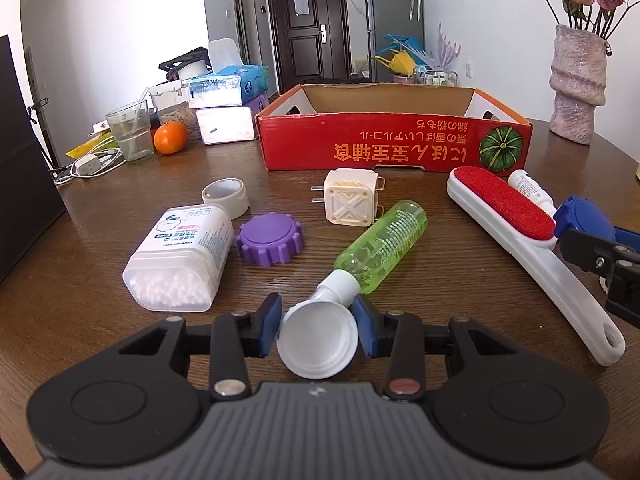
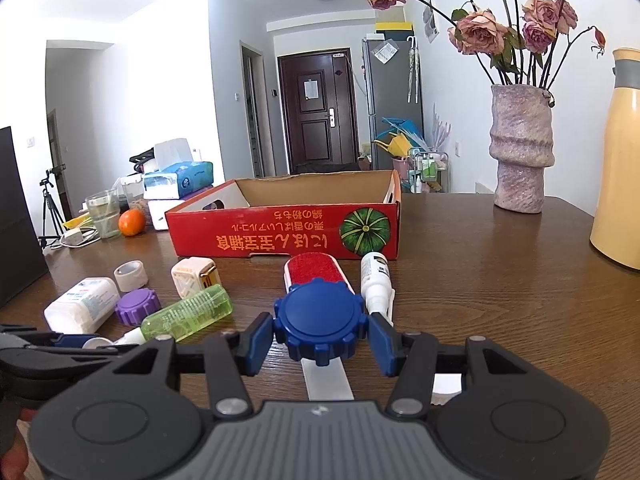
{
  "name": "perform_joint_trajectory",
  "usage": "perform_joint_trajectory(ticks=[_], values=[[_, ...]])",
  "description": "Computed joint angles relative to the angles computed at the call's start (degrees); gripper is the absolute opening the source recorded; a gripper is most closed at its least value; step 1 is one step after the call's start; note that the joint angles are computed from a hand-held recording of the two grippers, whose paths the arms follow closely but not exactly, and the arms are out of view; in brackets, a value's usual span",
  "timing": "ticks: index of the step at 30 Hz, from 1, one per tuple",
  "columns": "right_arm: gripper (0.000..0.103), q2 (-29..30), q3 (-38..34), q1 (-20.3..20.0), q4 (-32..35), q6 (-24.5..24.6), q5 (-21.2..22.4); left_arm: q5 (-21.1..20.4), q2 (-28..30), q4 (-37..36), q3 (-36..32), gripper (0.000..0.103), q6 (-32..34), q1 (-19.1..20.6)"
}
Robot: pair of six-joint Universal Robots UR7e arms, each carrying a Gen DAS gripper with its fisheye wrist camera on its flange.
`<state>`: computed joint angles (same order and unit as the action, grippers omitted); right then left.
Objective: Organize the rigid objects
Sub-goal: 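Grasp the white cup-shaped cap with left tool while right tool carries blue cap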
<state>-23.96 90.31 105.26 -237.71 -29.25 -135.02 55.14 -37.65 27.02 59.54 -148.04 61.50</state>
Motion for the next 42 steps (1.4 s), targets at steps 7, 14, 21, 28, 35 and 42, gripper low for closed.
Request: perform_joint_trajectory(ticks=[7, 14, 21, 28, 35, 42], values=[[0.051, 0.60, -0.84, 0.13, -0.69, -0.73, -1.18, -0.14, -0.76, -0.06, 0.94, 0.041, -0.21, 0.21], [0.051, 0.94, -1.33, 0.13, -1.26, -1.32, -1.82, 1.72, -2.86, -2.13, 3.68, 0.040, 0.72, 0.42], [0.051, 1.14, -1.51, 0.24, -2.47, -2.04, -1.44, 3.24, -4.32, -1.88, 4.40, 0.040, -0.35, 0.41], [0.051, 1.28, -2.28, 1.07, -3.74, -3.16, -0.41, 4.91, -5.50, -1.18, 3.65, 0.040, -0.63, -0.15], [0.051, 1.32, -4.73, 1.88, -2.41, -4.03, 0.27, 6.44, -4.40, 1.14, -0.96, 0.040, -1.58, -0.57], [0.051, 1.79, -8.37, 2.38, -0.34, -5.21, 1.30, 7.80, -1.52, 4.47, -7.69, 0.040, -3.60, -0.64]])
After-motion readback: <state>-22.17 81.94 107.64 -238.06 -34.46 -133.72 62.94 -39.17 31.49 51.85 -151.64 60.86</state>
